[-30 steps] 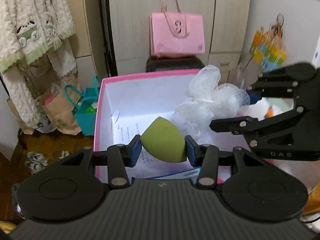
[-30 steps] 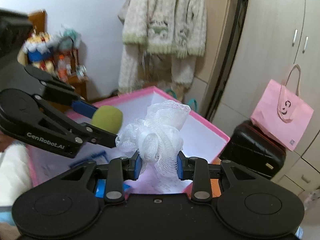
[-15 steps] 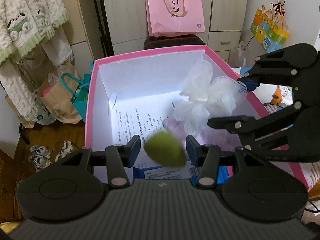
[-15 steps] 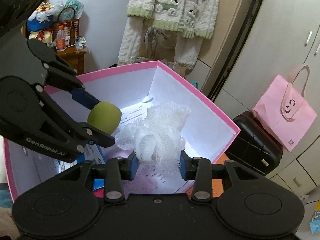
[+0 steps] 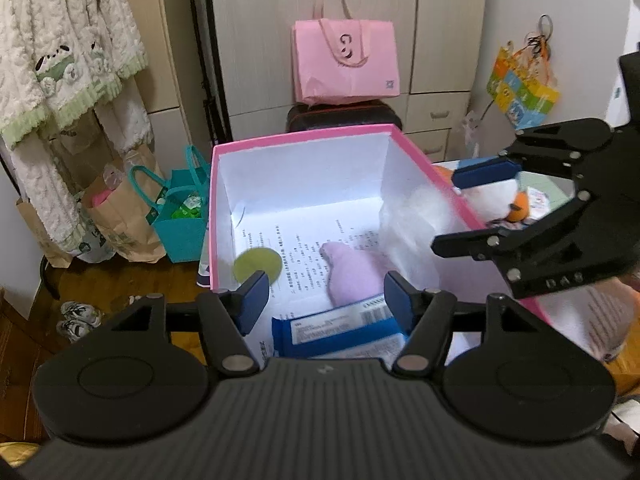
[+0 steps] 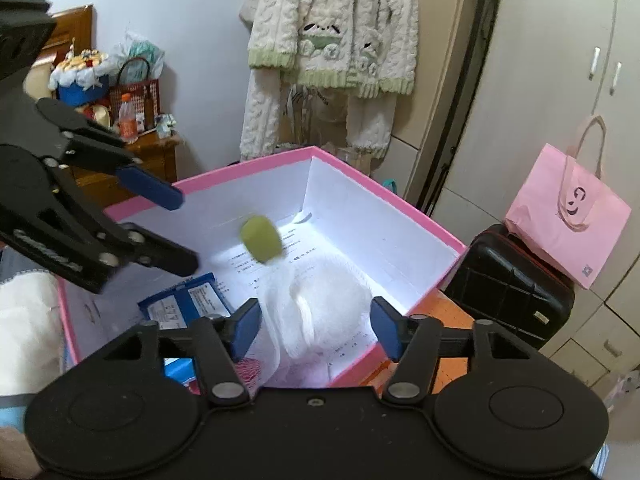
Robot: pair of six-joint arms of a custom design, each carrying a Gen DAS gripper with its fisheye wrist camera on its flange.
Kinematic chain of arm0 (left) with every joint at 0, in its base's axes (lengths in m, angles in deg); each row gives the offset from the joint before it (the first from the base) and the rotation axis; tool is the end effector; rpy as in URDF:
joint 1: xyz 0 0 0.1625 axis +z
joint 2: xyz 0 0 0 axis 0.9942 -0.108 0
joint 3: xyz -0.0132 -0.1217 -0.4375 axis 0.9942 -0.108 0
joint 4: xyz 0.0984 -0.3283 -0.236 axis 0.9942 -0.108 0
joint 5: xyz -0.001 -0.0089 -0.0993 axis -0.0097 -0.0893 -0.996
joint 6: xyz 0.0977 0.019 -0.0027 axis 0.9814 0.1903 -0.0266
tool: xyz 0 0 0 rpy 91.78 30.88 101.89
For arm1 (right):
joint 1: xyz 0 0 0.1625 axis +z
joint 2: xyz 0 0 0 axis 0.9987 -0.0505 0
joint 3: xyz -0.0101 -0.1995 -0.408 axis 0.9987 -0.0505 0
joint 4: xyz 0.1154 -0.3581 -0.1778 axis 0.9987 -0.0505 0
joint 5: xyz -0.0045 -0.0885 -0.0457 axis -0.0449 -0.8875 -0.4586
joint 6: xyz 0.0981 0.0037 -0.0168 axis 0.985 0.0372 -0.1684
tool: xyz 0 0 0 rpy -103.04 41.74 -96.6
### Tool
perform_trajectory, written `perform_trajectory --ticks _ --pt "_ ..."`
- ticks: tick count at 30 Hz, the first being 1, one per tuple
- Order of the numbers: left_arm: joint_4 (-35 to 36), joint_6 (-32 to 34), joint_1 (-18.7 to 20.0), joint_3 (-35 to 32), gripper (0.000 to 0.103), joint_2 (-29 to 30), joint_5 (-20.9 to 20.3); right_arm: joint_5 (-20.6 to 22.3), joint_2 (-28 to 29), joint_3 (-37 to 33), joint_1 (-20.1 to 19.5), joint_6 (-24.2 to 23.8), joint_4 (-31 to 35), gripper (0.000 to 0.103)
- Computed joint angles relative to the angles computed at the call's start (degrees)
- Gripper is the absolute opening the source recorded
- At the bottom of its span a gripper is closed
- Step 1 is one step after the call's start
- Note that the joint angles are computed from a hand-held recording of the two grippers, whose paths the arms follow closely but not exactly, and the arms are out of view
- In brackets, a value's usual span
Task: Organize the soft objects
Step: 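Open the left tool dropping the sponge into the box while the right tool releases the pouf, then move both tools away from the box back over the table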
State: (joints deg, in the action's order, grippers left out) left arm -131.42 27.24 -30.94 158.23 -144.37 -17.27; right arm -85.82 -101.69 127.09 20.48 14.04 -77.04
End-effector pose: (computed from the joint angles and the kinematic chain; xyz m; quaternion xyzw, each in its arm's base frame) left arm -0.1422 -0.5444 0.2910 0.1556 0.8451 -0.3747 0.3482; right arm 0.3371 -0.6613 0.0803 0.6097 -0.7620 0.1740 0.1315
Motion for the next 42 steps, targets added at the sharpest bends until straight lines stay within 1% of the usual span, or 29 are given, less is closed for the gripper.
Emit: perform_trajectory --ticks 1,3,7,10,13,18,19,20,21,26,30,32,35,37,39,42 --pt "0.81 -0.58 -0.49 0.28 0.064 -0.63 -0.05 0.59 -0.46 0.30 -0.05 0.26 0.24 0.070" --pt "3.14 -2.48 -1.40 0.69 0.064 -1.95 -0.34 2.26 -1.42 0.64 -0.29 1.14 1.37 0.077" --pt "10.75 -7.69 -2.91 1.29 0.064 -5.94 -3.64 4.16 -4.21 1.81 -0.73 4.30 4.02 0.078" --pt "16.77 -11.53 -4.19 1.71 0.064 -8.72 -5.99 4.80 -7.32 4.30 -1.13 5.37 5.06 0.078" --pt "20.01 -13.73 -6.29 2.82 0.064 -10.35 -5.15 4.61 -10.83 7.84 -1.51 5.44 4.22 0.078" --pt "24.28 -15.58 -10.06 4.05 0.065 -11.81 -3.65 3.48 -16.09 12.23 -2.16 5.74 4.18 0.078" --pt "24.69 -15.69 -10.61 4.14 0.071 -11.85 -3.73 2.93 -17.11 13.17 -2.26 5.62 3.84 0.078" --pt "24.69 -15.64 -11.26 4.34 0.078 -11.86 -3.84 2.48 -18.04 13.99 -2.36 5.44 3.53 0.078" --pt "23.93 -15.06 -11.85 4.62 0.079 -11.72 -4.00 2.10 -18.96 14.79 -2.51 5.22 3.23 0.078" --pt "21.06 -11.75 -14.16 4.81 0.079 -8.94 -5.17 1.21 -23.00 18.74 -3.77 3.54 -0.06 0.078" --pt "19.27 -8.41 -15.07 3.67 0.080 -5.31 -6.98 1.80 -25.51 20.82 -5.48 3.01 -1.70 0.078" --pt "17.27 -6.25 -15.38 3.12 0.080 -3.48 -7.94 2.30 -26.67 21.63 -6.25 2.53 -2.11 0.078" --pt "14.83 -4.06 -15.15 1.81 0.080 -0.87 -10.31 3.41 -28.09 22.79 -7.52 1.11 -2.99 0.079" --pt "13.33 -3.07 -14.41 0.46 0.080 1.11 -12.73 4.32 -28.55 23.19 -8.68 -0.19 -4.03 0.079" --pt "11.95 -2.42 -13.45 -0.99 0.080 3.17 -15.11 5.14 -28.49 23.03 -9.84 -0.91 -4.41 0.079" --pt "10.77 -2.29 -12.12 -3.30 0.079 6.29 -17.04 5.64 -27.82 22.34 -11.29 -1.68 -5.24 0.079"
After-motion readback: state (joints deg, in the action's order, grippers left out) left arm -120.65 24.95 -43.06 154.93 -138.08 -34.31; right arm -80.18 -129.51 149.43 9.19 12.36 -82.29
